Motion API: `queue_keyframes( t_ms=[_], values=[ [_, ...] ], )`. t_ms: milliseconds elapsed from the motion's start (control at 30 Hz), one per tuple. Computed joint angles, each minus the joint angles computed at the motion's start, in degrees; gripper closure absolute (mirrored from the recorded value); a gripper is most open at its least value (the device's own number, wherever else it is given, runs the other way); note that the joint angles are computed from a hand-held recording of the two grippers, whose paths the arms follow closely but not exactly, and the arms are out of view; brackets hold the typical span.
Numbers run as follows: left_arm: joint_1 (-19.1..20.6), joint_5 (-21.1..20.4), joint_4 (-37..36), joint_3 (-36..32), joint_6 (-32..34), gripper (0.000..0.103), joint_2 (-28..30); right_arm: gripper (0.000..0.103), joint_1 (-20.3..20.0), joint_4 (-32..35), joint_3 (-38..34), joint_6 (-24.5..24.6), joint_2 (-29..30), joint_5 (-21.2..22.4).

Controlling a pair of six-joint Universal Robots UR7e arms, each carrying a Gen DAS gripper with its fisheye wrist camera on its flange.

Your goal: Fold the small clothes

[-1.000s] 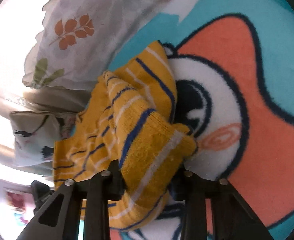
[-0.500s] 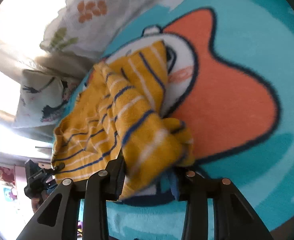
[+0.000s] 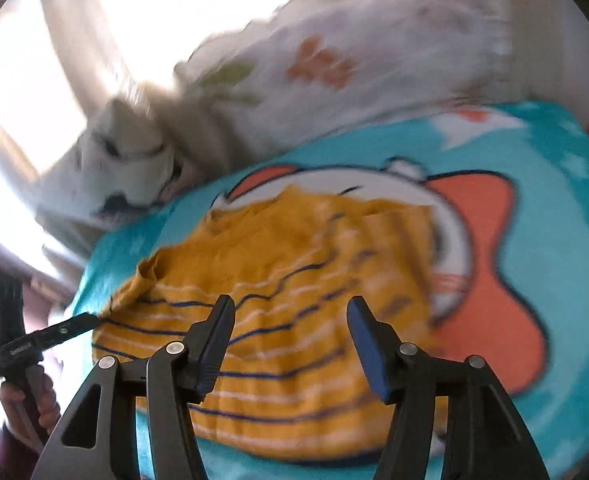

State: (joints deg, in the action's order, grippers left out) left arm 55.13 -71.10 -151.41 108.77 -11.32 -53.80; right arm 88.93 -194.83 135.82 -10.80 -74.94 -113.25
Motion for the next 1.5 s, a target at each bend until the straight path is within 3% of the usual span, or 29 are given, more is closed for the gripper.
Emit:
queue_keyframes(
  t_ms=[133,200,333,433,500,600,667,733,833,1100,1333,1500],
  values=[
    [4.65,2.12,1.41,-5.55,-1.87,0.037,3.96,0.040,-1.94,4.74,-6.50,0.82,5.35,0.07],
    [7.41,-1.94,0.74,-7.61,-3.89,0.037,4.36,0.040,-2.47,5.96,-9.81,1.40,7.43,-2.38],
    [9.72,-5.79,-2.01,-8.56,-6.99,0.037,3.44,0.040,-3.24,8.33,-15.68,0.19,11.20,-9.35],
    [9.79,-2.50,-4.34,-7.72,-9.27,0.037,1.54,0.040,-3.21,6.77,-18.54,-0.41,13.58,-15.21],
    [10.02,-2.80,-5.19,-6.56,-11.46,0.037,-0.53,0.040,-3.99,8.10,-18.03,1.29,11.71,-13.34],
    [7.68,3.14,-5.49,-3.12,-11.89,0.036,-4.81,0.040,-3.53,7.71,-15.89,0.27,8.85,-12.30],
    [4.93,9.37,-5.30,0.18,-12.05,0.031,-8.21,0.038,-2.30,6.72,-13.56,-2.18,6.65,-13.49],
    [1.78,16.39,-4.15,4.12,-13.76,0.027,-11.88,0.037,-0.92,5.19,-10.65,-4.99,4.44,-14.63],
    [-1.64,22.90,-1.94,9.87,-18.65,0.023,-16.12,0.034,1.01,2.02,-5.68,-8.61,1.37,-15.71],
    [-8.05,25.91,12.12,21.92,-36.02,0.023,-26.84,0.031,1.82,0.92,3.63,-8.60,-3.00,-10.54],
    [-14.85,27.42,29.59,27.76,-51.38,0.023,-37.32,0.031,3.69,1.04,5.73,-9.49,1.48,-3.24],
    [-14.40,27.63,31.07,29.15,-53.95,0.023,-41.11,0.031,7.17,1.82,6.00,-9.53,5.09,-3.11]
  ],
)
